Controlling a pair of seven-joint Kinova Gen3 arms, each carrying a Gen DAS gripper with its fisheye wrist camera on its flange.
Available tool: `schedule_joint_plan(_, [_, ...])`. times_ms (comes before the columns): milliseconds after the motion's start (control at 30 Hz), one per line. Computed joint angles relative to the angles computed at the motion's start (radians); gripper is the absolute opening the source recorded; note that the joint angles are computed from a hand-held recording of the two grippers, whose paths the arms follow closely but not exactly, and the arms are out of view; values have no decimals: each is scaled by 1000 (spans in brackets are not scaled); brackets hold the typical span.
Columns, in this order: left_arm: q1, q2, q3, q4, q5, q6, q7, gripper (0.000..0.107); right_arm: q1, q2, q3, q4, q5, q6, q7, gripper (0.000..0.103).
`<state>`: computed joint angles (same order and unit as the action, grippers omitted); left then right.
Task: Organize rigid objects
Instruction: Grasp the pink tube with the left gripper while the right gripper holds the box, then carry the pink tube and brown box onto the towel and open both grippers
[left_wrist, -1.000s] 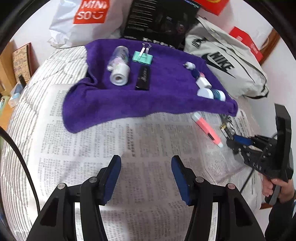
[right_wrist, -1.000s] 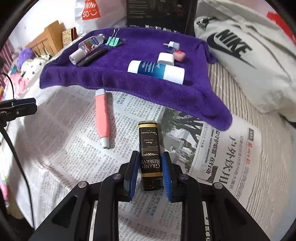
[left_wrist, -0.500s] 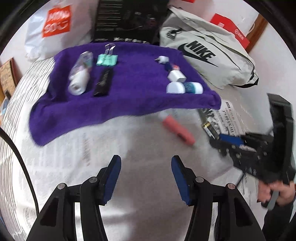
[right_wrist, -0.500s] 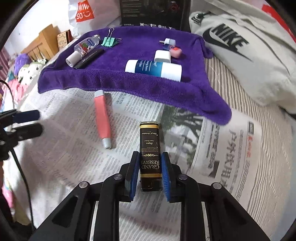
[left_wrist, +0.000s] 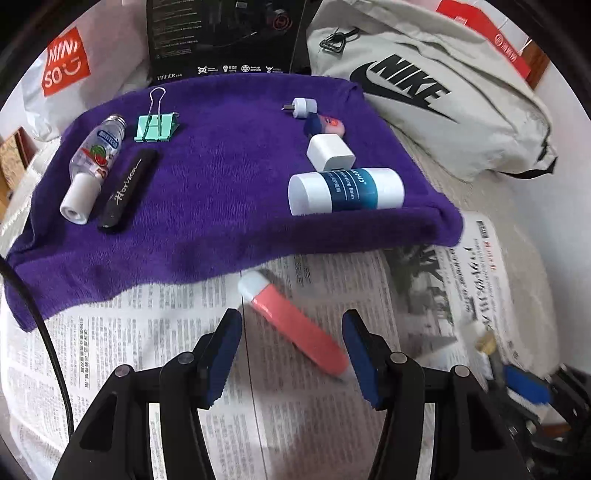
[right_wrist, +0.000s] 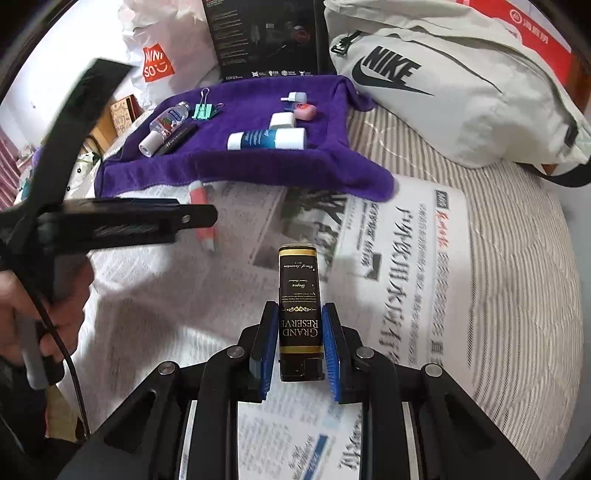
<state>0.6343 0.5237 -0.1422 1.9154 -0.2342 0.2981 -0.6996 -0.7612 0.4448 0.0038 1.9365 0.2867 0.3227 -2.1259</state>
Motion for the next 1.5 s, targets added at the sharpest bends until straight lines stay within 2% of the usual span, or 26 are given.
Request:
schedule_joint_plan(133, [109, 29, -82, -45, -71, 88, 38, 54, 28, -32, -15, 48, -24, -46, -2, 24])
schedule_joint_plan(200, [130, 19, -92, -20, -130, 95, 87, 55, 31, -37, -17, 56, -29, -56, 5, 24])
schedule_joint_plan(433, [114, -74, -128, 174, -192, -72, 155, 54, 49, -56, -34, 87, -70, -98, 37, 24])
schedule_joint_plan(567, [83, -76, -96, 174, -180, -98, 67, 54, 84, -51, -69, 88, -110, -123, 76, 24])
schedule_joint_plan(667, [126, -58, -128, 153, -180, -100, 32, 51, 89, -39, -76, 80, -136, -119, 95, 24])
schedule_joint_plan(767, [126, -51, -126, 146, -185, -118, -29, 30, 84, -36, -72, 80, -151, -115, 109, 24])
schedule_joint_plan(800, [100, -57, -101, 158, -181, -144, -68, 16, 88, -35, -74, 78, -157, -109, 114, 24])
schedule_joint_plan(867, [78, -66, -82, 177, -168, -175, -118, 17, 82, -35, -64, 77, -162, -104, 113, 24])
schedule_joint_plan(967, [75, -69, -94, 201, -133, -223, -155, 16, 82, -38, -59, 73, -171, -90, 107, 24])
schedule_joint_plan(1333, [43, -105, -88, 250, 5, -263, -285, 17, 93, -18, -90, 23, -188, -61, 130, 24])
schedule_joint_plan(1500, [60, -137, -130, 269, 61, -270, -346, 17, 87, -3, -93, -13, -186, -32, 138, 24])
